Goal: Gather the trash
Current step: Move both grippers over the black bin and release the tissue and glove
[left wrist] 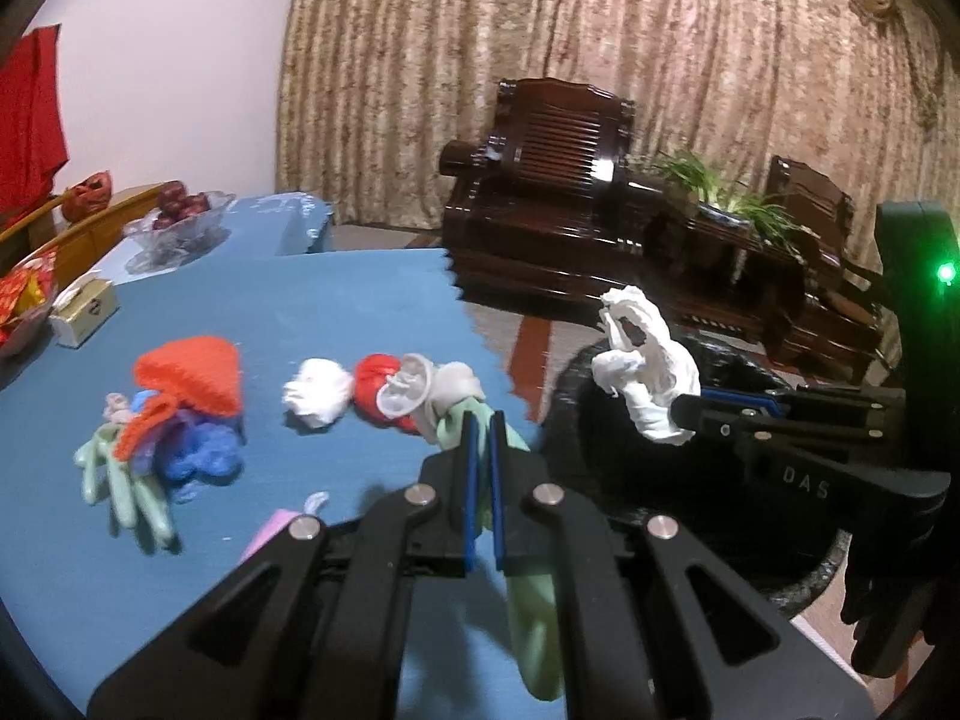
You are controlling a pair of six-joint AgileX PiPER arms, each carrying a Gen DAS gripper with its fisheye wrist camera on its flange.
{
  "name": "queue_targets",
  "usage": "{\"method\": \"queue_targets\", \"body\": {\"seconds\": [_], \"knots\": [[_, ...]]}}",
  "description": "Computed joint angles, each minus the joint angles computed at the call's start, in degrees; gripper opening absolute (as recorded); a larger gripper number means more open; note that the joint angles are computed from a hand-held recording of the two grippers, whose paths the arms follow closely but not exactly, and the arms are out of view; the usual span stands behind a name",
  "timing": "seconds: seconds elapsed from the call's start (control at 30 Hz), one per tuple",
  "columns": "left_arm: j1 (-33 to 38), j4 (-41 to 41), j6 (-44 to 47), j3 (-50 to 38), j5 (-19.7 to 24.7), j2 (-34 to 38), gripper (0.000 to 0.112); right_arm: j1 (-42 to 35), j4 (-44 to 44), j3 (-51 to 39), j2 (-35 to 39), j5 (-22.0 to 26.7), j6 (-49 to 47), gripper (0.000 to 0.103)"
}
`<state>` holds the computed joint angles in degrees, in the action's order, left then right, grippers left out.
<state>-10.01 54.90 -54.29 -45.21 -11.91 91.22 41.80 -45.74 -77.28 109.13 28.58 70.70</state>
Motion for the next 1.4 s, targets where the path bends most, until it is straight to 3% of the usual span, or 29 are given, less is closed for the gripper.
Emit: {"method": "queue_targets", "body": {"seconds": [0.63,0.8,0.87,0.9,0.93,1.0,1.07,1.13,1.2,1.27,1.4], "knots": [[-11.0,13.4,-13.3,-10.6,1.1,8.3,0.003,-4.0,-9.7,16.5,-10.4,0.9,15.1,0.011],[-12.6,27.4,-27.6,-14.5,-0.4,11.4,0.005,-5.2,-9.9,18.7,-11.4,1.3,17.0,0.011],[-12.6,27.0,-27.2,-14.9,-1.2,11.7,0.016,-5.6,-9.9,19.4,-11.6,1.6,17.5,0.015],[-12.5,26.8,-27.0,-14.8,-1.5,11.6,0.035,-5.7,-10.4,19.8,-11.8,1.7,18.3,0.015],[-12.3,25.0,-25.3,-14.4,-1.8,11.3,0.051,-5.9,-10.5,20.2,-11.9,1.7,18.8,0.02],[-11.6,20.8,-21.0,-13.1,-1.9,10.4,0.057,-5.8,-11.5,20.6,-11.9,2.4,20.4,0.04],[-11.1,19.5,-19.7,-12.1,-1.1,9.5,0.066,-5.4,-13.2,20.9,-11.9,3.6,22.7,0.065],[-10.1,14.2,-14.6,-10.4,-0.6,8.3,0.08,-4.6,-15.1,21.0,-11.8,4.7,25.1,0.085],[-8.3,10.1,-10.7,-8.5,-0.3,7.0,0.089,-3.5,-17.1,20.7,-11.6,5.3,27.2,0.091],[-6.1,6.6,-7.4,-6.7,0.0,5.7,0.09,-3.2,-17.1,19.7,-11.2,4.6,26.7,0.097],[-0.9,1.2,-2.3,-3.2,0.7,3.3,0.091,-1.7,-17.6,16.8,-9.0,3.3,27.3,0.097]]}}
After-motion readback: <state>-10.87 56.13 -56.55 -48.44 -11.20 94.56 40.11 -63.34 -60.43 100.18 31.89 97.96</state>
